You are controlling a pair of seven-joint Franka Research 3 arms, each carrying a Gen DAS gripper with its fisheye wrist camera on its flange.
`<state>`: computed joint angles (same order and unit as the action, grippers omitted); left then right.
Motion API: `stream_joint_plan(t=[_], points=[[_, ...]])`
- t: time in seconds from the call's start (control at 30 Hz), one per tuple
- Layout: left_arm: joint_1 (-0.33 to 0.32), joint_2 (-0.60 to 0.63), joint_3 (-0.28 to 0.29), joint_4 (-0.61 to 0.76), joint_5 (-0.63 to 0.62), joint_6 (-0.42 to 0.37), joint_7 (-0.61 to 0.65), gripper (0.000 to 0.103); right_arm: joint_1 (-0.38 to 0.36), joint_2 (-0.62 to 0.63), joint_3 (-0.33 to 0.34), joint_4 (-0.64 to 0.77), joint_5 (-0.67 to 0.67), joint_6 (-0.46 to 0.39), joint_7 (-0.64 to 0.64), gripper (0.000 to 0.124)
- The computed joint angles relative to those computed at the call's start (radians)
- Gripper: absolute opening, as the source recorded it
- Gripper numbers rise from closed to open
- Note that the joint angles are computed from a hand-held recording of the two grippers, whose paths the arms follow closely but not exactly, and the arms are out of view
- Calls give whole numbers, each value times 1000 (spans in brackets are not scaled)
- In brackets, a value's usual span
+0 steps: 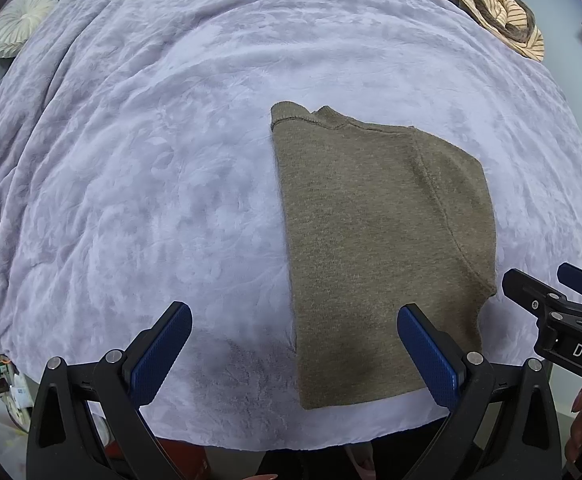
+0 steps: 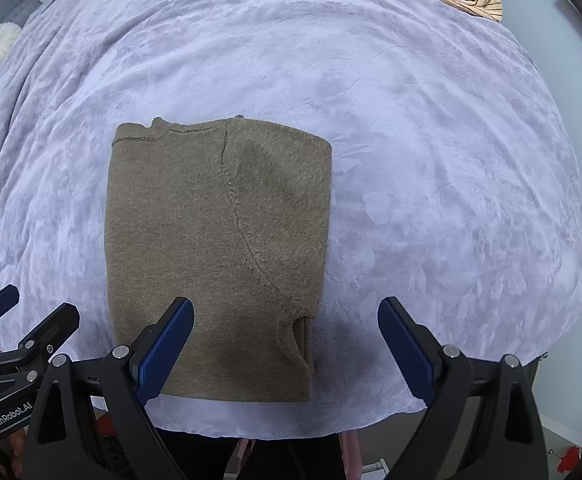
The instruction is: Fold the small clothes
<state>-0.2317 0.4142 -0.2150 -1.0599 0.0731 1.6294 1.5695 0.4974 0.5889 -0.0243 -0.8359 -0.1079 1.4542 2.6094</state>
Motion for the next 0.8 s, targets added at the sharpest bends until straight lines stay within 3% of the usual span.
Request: stream_joint_plan(t=[0.8], points=[[10,8,1,6,-8,-2,5,103,4,-3,2,-8,1,2,8,95]])
